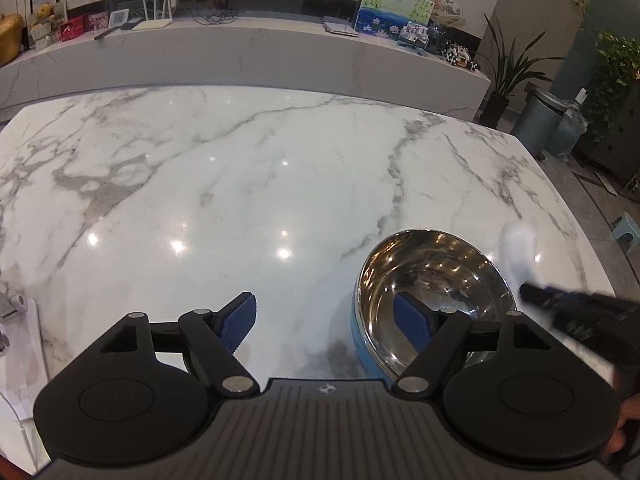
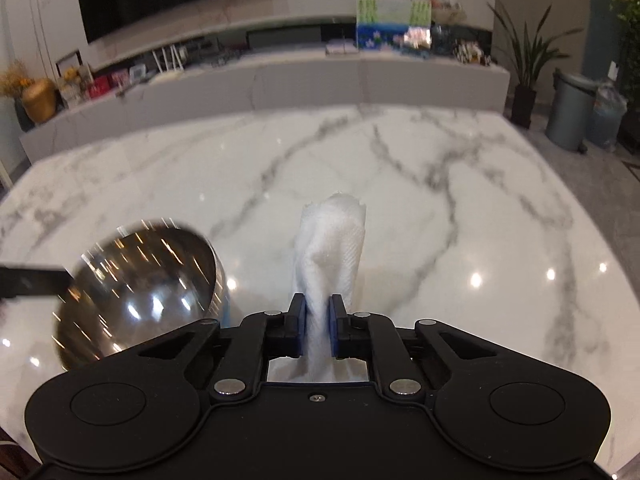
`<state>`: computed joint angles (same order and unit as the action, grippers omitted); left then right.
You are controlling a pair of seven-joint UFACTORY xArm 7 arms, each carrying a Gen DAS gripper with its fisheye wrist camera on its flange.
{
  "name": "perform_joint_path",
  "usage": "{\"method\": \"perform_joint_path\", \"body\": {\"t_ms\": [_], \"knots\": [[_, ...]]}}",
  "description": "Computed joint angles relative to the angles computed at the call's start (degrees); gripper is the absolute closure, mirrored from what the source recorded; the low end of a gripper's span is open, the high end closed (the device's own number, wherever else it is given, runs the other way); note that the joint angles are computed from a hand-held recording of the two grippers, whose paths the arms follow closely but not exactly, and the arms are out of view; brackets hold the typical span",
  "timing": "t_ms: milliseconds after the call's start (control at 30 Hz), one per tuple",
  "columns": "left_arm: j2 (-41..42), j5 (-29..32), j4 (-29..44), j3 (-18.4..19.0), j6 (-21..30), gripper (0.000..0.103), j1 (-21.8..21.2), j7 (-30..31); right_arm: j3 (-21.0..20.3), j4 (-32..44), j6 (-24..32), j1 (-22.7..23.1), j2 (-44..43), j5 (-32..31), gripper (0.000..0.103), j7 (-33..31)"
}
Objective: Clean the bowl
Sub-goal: 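Grip the bowl rim with the left gripper while the right gripper lowers the cloth inside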
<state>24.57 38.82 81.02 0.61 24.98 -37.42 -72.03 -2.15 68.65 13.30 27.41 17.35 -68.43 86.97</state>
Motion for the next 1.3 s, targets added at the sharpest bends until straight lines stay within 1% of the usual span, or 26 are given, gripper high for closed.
{"method": "perform_joint_path", "body": {"t_ms": [67,133,200,333,367,400,433,500,533,567,600,633,700,733,933,1067,1200,1233,1300], "knots": [[0.1,-0.5,0.2,-0.3,0.4,0.028,0.2,0.7,-0.2,0.5,-3.6,-0.3,-0.5,-1.4,0.093,0.5],[0.2,-1.2,0.2,-0.6,0.2,0.028,0.4,1.2,0.1,1.3,-7.3,-0.5,0.0,-0.7,0.093,-1.0],[0.1,-1.9,-0.2,-0.8,-0.5,0.028,0.6,1.6,-0.3,2.0,-8.2,0.4,0.7,0.5,0.093,-3.3],[0.1,-3.2,-0.5,-1.0,-0.9,0.029,0.8,2.4,-1.1,1.8,-7.7,2.4,1.6,4.2,0.093,-8.2],[0.2,-3.9,-0.6,-1.3,-1.3,0.031,1.2,3.1,-1.5,1.7,-7.5,2.9,1.6,4.7,0.093,-8.9],[0.3,-4.6,-0.7,-1.5,-1.4,0.038,1.4,3.7,-1.9,1.6,-7.3,3.5,1.6,5.2,0.093,-9.5],[0.4,-5.3,-0.7,-1.6,-1.6,0.041,1.5,4.2,-2.4,1.3,-7.2,4.1,1.5,5.2,0.093,-9.5],[0.7,-6.8,-0.5,-2.1,-1.8,0.054,1.8,5.7,-3.1,0.8,-7.1,4.8,1.1,5.1,0.093,-9.4],[1.0,-7.6,-0.4,-2.3,-2.1,0.058,1.9,6.5,-3.5,0.5,-7.3,5.1,1.0,4.7,0.093,-9.0],[1.2,-8.4,-0.3,-2.5,-2.7,0.064,2.1,7.4,-3.9,0.3,-7.5,5.5,0.8,4.1,0.093,-8.2],[1.5,-9.2,-0.2,-2.7,-3.2,0.071,2.2,8.3,-4.1,0.3,-7.5,5.6,0.7,3.7,0.093,-7.7],[1.7,-10.0,0.0,-2.7,-3.6,0.074,2.2,9.1,-4.0,0.2,-7.6,5.6,0.7,3.6,0.093,-7.6],[2.3,-11.2,0.8,-2.8,-3.9,0.087,2.1,11.2,-3.8,0.2,-7.6,5.4,0.7,3.5,0.093,-7.7],[2.6,-11.6,1.2,-2.8,-3.9,0.090,1.9,12.0,-3.9,0.1,-7.8,5.4,0.6,3.3,0.093,-7.4],[3.5,-11.5,3.3,-1.3,-2.6,0.091,-0.1,14.4,-3.3,-0.8,-7.4,4.9,0.2,4.0,0.093,-7.8],[4.1,-10.4,5.1,-0.8,-0.8,0.092,-1.3,15.7,-1.8,-1.8,-9.1,3.2,0.0,8.6,0.093,-12.2],[4.9,-10.0,6.7,-1.0,0.6,0.092,-1.8,16.9,3.1,-2.6,-11.9,-1.2,1.0,19.8,0.093,-23.1],[5.0,-9.9,6.9,-1.0,0.8,0.092,-2.0,17.0,5.3,-2.6,-12.0,-2.9,1.3,22.8,0.093,-26.3],[5.1,-9.5,7.3,-0.7,1.5,0.093,-2.4,17.0,11.2,-2.7,-11.9,-7.7,2.2,29.3,0.093,-33.0]]}}
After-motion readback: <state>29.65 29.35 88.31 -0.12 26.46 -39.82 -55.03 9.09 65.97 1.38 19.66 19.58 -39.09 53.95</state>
